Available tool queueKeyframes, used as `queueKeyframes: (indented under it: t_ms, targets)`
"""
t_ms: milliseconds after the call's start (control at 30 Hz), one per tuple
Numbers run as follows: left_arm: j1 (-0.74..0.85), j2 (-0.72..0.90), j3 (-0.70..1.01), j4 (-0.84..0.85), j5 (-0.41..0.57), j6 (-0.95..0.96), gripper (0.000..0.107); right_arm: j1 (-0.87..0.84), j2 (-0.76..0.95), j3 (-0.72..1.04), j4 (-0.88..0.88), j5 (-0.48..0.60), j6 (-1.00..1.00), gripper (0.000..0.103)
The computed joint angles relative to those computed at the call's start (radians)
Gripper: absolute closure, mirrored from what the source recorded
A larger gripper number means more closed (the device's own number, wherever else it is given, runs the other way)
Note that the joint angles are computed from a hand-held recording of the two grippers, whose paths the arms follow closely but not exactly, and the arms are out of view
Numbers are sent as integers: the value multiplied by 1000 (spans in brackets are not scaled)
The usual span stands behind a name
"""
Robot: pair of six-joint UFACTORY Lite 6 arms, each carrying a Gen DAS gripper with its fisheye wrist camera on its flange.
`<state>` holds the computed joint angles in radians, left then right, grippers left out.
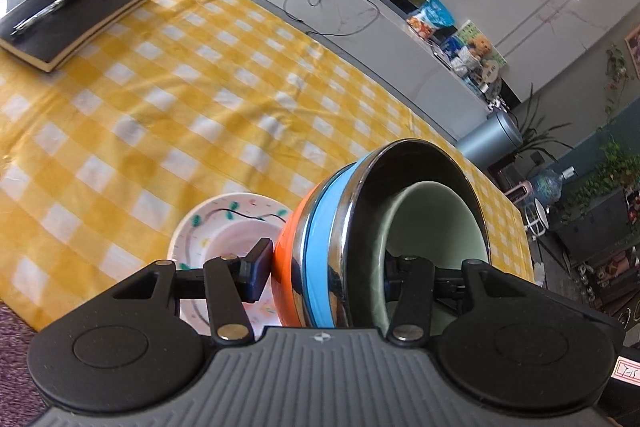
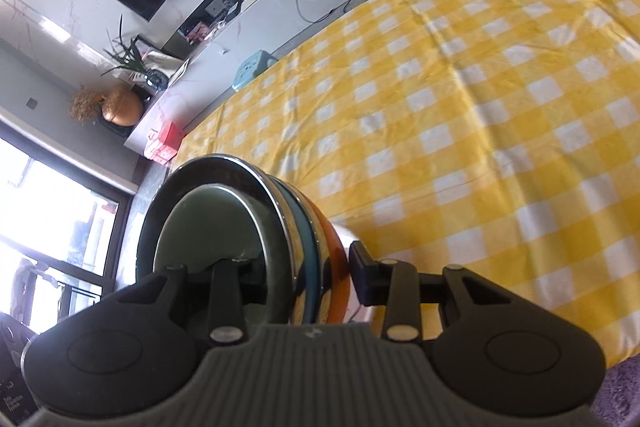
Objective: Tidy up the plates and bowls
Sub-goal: 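Lift and carry the bowl stack with both tools over the 'Fruity' plate, then lower the bowl stack onto the 'Fruity' plate and open both tools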
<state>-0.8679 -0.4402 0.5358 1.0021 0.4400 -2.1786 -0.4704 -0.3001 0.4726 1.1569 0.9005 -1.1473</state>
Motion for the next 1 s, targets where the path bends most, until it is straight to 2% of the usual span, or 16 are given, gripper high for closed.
queueKeyframes:
  t_ms: [200,533,767,1000]
  targets:
    - [96,-59,-81,-54,-62,65,51,149,34,-3,52,-93,21,67]
    - [239,7,-128,-78,-214,120,51,276,173,26,131,-210,-11,68]
    - [273,46,-127,-111,-258,163,51,302,241,59,144,-238,-18,68]
    - [271,44,-120,-187,-252,234,51,307,248,71,135,-243,-13,68]
